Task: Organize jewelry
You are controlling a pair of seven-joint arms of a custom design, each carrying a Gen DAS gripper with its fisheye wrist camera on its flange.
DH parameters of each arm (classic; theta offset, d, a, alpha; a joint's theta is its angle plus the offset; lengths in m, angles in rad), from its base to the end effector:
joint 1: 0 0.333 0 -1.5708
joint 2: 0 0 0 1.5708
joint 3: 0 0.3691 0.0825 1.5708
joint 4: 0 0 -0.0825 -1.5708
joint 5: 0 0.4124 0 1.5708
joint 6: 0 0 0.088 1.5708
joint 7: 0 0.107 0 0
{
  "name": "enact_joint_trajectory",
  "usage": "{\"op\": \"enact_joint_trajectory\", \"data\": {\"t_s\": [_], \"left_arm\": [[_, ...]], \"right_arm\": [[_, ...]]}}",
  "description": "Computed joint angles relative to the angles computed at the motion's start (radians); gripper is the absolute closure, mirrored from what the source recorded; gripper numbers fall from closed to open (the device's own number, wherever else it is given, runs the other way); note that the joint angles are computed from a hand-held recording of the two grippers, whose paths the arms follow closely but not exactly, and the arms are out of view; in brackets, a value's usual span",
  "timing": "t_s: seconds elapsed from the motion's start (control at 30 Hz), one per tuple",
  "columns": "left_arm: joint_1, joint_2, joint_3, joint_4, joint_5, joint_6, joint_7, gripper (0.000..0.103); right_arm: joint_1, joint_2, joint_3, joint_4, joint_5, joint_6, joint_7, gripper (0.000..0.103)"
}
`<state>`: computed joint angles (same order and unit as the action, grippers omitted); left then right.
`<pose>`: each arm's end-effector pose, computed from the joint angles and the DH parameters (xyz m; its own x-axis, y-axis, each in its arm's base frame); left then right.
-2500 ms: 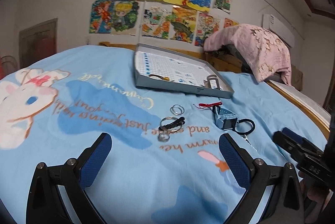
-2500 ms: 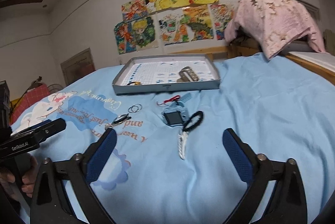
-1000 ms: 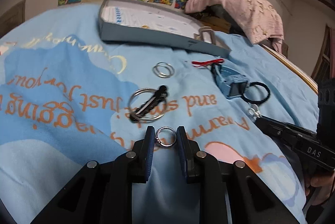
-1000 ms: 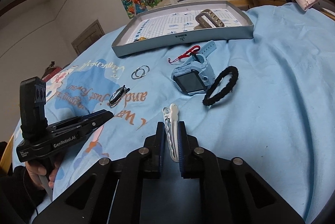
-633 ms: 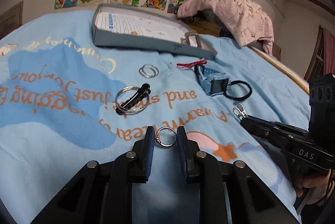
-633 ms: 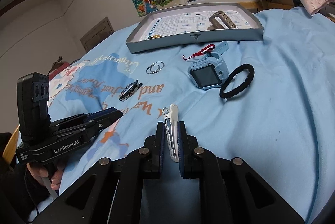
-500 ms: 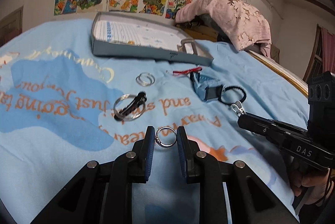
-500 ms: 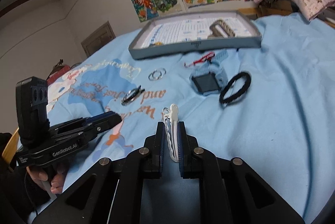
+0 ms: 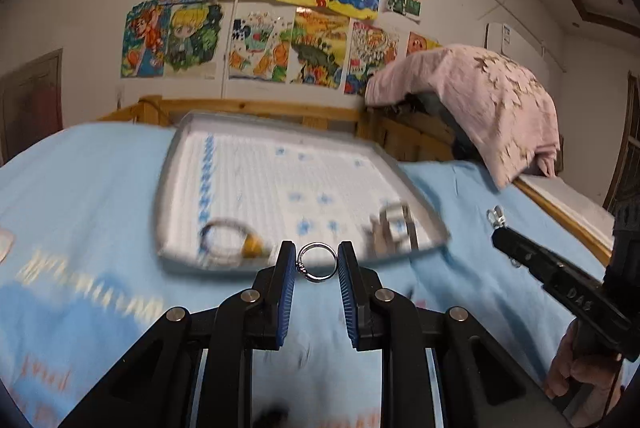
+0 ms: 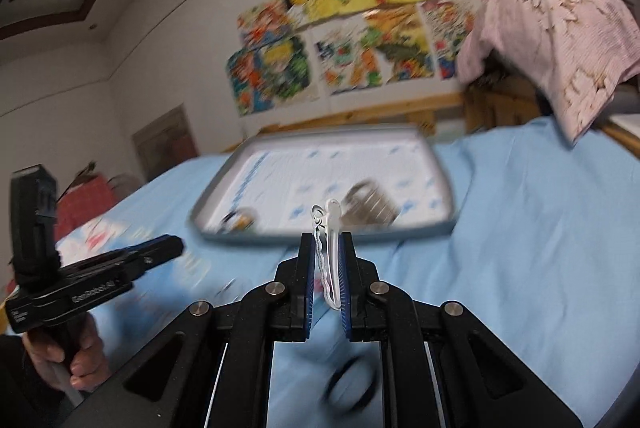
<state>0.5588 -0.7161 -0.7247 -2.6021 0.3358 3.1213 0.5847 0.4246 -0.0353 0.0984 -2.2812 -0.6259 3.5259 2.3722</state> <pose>0.4032 -0.1563 0.5663 0.2519 -0.9580 0.1368 -0.3659 -0.2251 -0.9030 0.4460 0.3402 0.5467 0.5875 -0.7635 -0.2682 -0.4351 -0.0186 -0.9002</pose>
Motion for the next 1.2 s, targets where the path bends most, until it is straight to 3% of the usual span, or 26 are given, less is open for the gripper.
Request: {"op": "enact_joint_trajectory", "data": {"t_s": [0.1, 0.2, 0.27, 0.3, 0.37, 0.4, 0.57, 0.67, 0.7, 0.77, 0.8, 0.83, 0.9, 0.97, 1.0, 1.03, 1.07, 1.13, 1.2], "left_arm": [[0.141, 0.073, -0.093, 0.071, 0.018, 0.034, -0.015, 0.083], [0.285, 0.111, -0.206, 0.135, 0.045, 0.015, -0.032, 0.083], [0.339, 0.134, -0.252, 0.158, 0.063, 0.005, -0.039, 0.083], [0.369, 0.154, -0.279, 0.169, 0.072, 0.001, -0.047, 0.083], [0.381, 0.183, -0.296, 0.174, 0.086, 0.001, -0.054, 0.083], [0.388, 0.199, -0.306, 0.179, 0.096, -0.012, -0.053, 0.083], [0.409, 0.226, -0.332, 0.190, 0.170, -0.040, -0.075, 0.082], [0.411, 0.233, -0.335, 0.194, 0.202, -0.045, -0.091, 0.081], [0.410, 0.239, -0.336, 0.197, 0.212, -0.047, -0.095, 0.076], [0.412, 0.239, -0.338, 0.197, 0.233, -0.039, -0.107, 0.054], [0.422, 0.224, -0.346, 0.196, 0.240, -0.035, -0.119, 0.036], [0.432, 0.209, -0.352, 0.192, 0.246, -0.021, -0.128, 0.030], [0.442, 0.185, -0.356, 0.180, 0.241, 0.008, -0.131, 0.030], [0.430, 0.179, -0.343, 0.169, 0.218, 0.030, -0.118, 0.030], [0.418, 0.173, -0.330, 0.160, 0.201, 0.043, -0.112, 0.029], [0.407, 0.162, -0.317, 0.150, 0.182, 0.057, -0.110, 0.027], [0.394, 0.145, -0.303, 0.140, 0.160, 0.069, -0.111, 0.023], [0.365, 0.107, -0.273, 0.114, 0.114, 0.098, -0.116, 0.008], [0.331, 0.062, -0.247, 0.087, 0.067, 0.117, -0.122, 0.002]], "right_arm": [[-0.015, 0.084, 0.013, 0.089, 0.105, -0.019, -0.078, 0.093], [-0.061, 0.183, 0.056, 0.224, 0.079, -0.082, -0.059, 0.093], [-0.048, 0.237, 0.055, 0.294, 0.121, -0.136, -0.121, 0.093], [-0.078, 0.263, 0.088, 0.327, 0.113, -0.168, -0.133, 0.093], [-0.190, 0.312, 0.219, 0.382, 0.104, -0.234, -0.166, 0.093], [-0.214, 0.332, 0.252, 0.398, 0.113, -0.252, -0.186, 0.093], [-0.193, 0.372, 0.241, 0.397, 0.173, -0.231, -0.243, 0.093], [-0.231, 0.400, 0.292, 0.405, 0.201, -0.241, -0.287, 0.092], [-0.238, 0.403, 0.301, 0.404, 0.209, -0.240, -0.302, 0.092], [-0.219, 0.403, 0.285, 0.399, 0.234, -0.229, -0.324, 0.092], [-0.226, 0.408, 0.294, 0.401, 0.244, -0.225, -0.337, 0.092], [-0.226, 0.409, 0.294, 0.400, 0.256, -0.219, -0.348, 0.091], [-0.253, 0.415, 0.325, 0.394, 0.274, -0.205, -0.371, 0.089], [-0.273, 0.411, 0.345, 0.375, 0.298, -0.178, -0.390, 0.080], [-0.267, 0.398, 0.333, 0.355, 0.320, -0.153, -0.395, 0.069], [-0.249, 0.383, 0.309, 0.336, 0.341, -0.130, -0.397, 0.062], [-0.246, 0.370, 0.299, 0.317, 0.348, -0.104, -0.393, 0.060], [-0.252, 0.335, 0.286, 0.271, 0.341, -0.046, -0.363, 0.055], [-0.260, 0.303, 0.275, 0.233, 0.308, -0.002, -0.322, 0.046]]}}
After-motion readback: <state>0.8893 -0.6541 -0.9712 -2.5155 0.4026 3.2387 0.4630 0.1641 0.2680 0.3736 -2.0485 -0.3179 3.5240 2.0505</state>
